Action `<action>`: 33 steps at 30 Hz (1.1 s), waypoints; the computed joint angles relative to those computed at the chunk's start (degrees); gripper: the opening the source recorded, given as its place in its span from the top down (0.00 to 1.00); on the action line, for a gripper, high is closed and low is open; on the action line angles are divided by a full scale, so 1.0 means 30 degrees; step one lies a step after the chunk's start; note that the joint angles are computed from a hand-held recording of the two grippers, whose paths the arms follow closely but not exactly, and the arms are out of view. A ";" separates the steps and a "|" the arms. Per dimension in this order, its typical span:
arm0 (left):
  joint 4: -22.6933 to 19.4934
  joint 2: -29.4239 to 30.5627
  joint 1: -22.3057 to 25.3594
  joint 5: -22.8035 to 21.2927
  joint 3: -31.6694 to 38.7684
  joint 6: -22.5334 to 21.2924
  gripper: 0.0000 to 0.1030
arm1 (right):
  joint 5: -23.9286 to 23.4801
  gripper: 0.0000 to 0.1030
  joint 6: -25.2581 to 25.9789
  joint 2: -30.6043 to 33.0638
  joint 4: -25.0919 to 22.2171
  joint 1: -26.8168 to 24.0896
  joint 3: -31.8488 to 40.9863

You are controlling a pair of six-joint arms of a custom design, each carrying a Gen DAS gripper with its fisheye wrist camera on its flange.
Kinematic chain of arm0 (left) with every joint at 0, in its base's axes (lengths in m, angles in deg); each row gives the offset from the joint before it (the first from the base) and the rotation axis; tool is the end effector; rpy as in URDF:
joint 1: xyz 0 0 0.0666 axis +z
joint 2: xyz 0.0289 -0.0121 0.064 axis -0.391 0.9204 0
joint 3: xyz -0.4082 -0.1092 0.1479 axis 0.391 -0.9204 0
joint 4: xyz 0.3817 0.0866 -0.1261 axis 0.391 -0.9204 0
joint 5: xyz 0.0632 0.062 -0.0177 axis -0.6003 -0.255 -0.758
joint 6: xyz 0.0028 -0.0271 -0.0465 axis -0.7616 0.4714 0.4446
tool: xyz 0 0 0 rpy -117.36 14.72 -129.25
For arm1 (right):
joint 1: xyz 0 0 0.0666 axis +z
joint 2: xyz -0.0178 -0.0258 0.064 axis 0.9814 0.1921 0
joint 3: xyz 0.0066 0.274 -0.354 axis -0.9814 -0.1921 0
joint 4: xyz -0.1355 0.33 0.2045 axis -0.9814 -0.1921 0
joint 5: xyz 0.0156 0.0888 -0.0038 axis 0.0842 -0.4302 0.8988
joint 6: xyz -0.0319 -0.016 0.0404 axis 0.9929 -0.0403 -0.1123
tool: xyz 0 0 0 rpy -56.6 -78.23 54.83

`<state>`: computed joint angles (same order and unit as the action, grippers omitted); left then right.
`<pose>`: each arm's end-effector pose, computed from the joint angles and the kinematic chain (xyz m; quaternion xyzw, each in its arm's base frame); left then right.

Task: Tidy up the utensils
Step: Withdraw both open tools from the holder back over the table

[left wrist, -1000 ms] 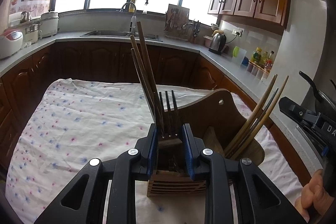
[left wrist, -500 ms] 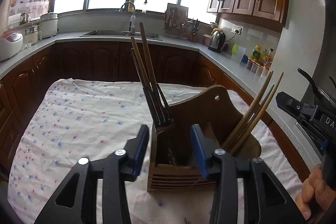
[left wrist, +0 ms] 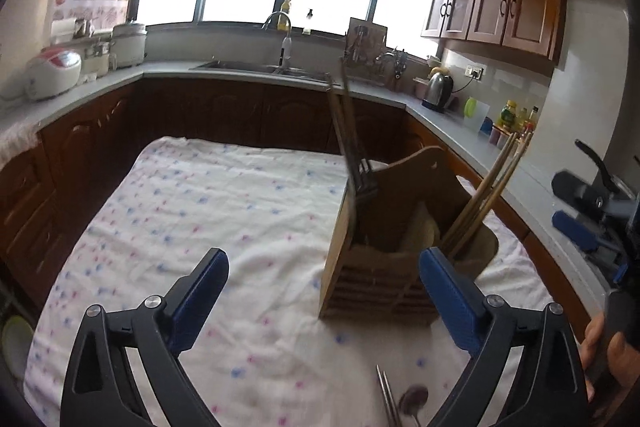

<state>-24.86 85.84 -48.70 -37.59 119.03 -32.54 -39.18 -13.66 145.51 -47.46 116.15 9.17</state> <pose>0.5582 -0.2755 0.6054 0.1676 0.8579 -0.2112 0.4373 0.4313 0.3008 0.6163 0.2368 0.8031 0.1299 0.5311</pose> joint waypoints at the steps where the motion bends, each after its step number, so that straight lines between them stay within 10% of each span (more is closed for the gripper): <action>1: 0.0130 -0.0439 0.0135 0.0111 -0.0564 0.0219 0.06 | 0.0290 0.07 -0.0038 -0.0134 0.0125 0.0319 -0.0197; 25: 0.0178 -0.8161 0.1971 0.1300 -0.7865 -0.0774 0.01 | 0.5601 0.02 -0.3044 -0.0770 -0.4437 0.6740 -0.0205; 33: 0.0109 -0.9914 0.2267 0.1721 -0.7824 -0.1664 0.01 | 0.8986 0.00 0.0361 -0.0088 -0.5582 0.8497 0.2726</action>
